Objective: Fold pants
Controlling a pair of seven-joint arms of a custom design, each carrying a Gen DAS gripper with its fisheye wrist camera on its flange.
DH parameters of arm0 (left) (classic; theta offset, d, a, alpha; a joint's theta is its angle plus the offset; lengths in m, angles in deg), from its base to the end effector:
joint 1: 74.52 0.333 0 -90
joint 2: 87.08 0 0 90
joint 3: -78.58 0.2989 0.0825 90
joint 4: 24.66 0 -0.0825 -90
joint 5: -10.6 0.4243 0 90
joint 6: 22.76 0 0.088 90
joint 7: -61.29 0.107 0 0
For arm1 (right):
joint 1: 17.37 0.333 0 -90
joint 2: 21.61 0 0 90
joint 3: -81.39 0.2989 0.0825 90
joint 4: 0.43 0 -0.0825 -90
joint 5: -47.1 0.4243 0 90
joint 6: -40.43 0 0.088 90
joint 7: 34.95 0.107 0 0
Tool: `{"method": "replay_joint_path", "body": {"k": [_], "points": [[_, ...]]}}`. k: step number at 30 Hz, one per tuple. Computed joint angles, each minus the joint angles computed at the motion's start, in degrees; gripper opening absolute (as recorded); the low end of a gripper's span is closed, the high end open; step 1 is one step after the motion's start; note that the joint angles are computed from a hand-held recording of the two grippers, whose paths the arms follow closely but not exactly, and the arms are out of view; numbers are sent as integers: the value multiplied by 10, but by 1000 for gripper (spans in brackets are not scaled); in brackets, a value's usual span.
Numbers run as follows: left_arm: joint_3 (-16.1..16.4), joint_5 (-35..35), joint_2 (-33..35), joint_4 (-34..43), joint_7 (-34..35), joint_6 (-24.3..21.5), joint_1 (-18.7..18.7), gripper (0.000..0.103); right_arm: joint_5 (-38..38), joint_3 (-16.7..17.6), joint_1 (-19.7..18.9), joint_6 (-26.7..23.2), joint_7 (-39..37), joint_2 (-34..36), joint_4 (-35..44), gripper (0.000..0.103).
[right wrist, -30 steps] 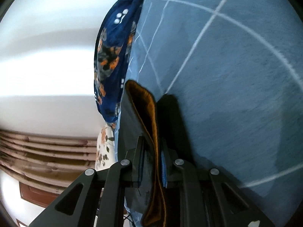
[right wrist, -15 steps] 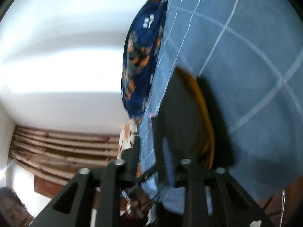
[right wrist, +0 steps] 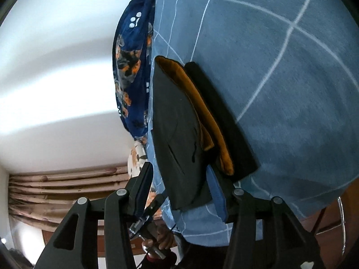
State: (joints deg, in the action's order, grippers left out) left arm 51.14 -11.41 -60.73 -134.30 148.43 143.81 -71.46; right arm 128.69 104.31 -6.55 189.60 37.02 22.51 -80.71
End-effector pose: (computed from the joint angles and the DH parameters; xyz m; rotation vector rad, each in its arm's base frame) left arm 0.6459 -0.2434 0.2936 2.1551 -1.9906 1.0050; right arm 0.6941 0.3598 0.2722 -1.0767 1.7416 0.8702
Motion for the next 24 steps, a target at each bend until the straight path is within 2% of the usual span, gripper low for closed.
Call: {"method": "replay_joint_path", "body": {"k": [1,3,4,5,8,11,14,18,21,24], "points": [[0,-1,2,1,-1,-4,0,74,-6,-2,6,3,7,5,9,48],[8,6,4,5,-9,-14,-7,74,-21,-8,13,12,21,8,14,38],[13,11,3,7,-15,-18,-12,74,-34,-13,19,18,40,11,18,21],[16,14,4,8,-17,-23,-14,74,-45,-16,22,24,54,14,21,13],[18,16,3,9,-18,-24,-17,74,-44,-2,22,60,26,10,16,11],[16,12,1,8,-15,-21,-15,74,3,23,7,86,-30,-14,-14,10],[16,11,4,10,-15,-22,-15,74,25,19,13,100,-41,-48,-53,8],[17,13,10,16,-15,-31,-17,74,11,-4,33,100,9,-49,-72,6],[30,29,11,20,-25,-38,-30,74,70,9,15,91,-15,-31,-73,5],[33,36,15,24,-29,-39,-34,75,91,6,12,73,-21,-30,-73,5]]}}
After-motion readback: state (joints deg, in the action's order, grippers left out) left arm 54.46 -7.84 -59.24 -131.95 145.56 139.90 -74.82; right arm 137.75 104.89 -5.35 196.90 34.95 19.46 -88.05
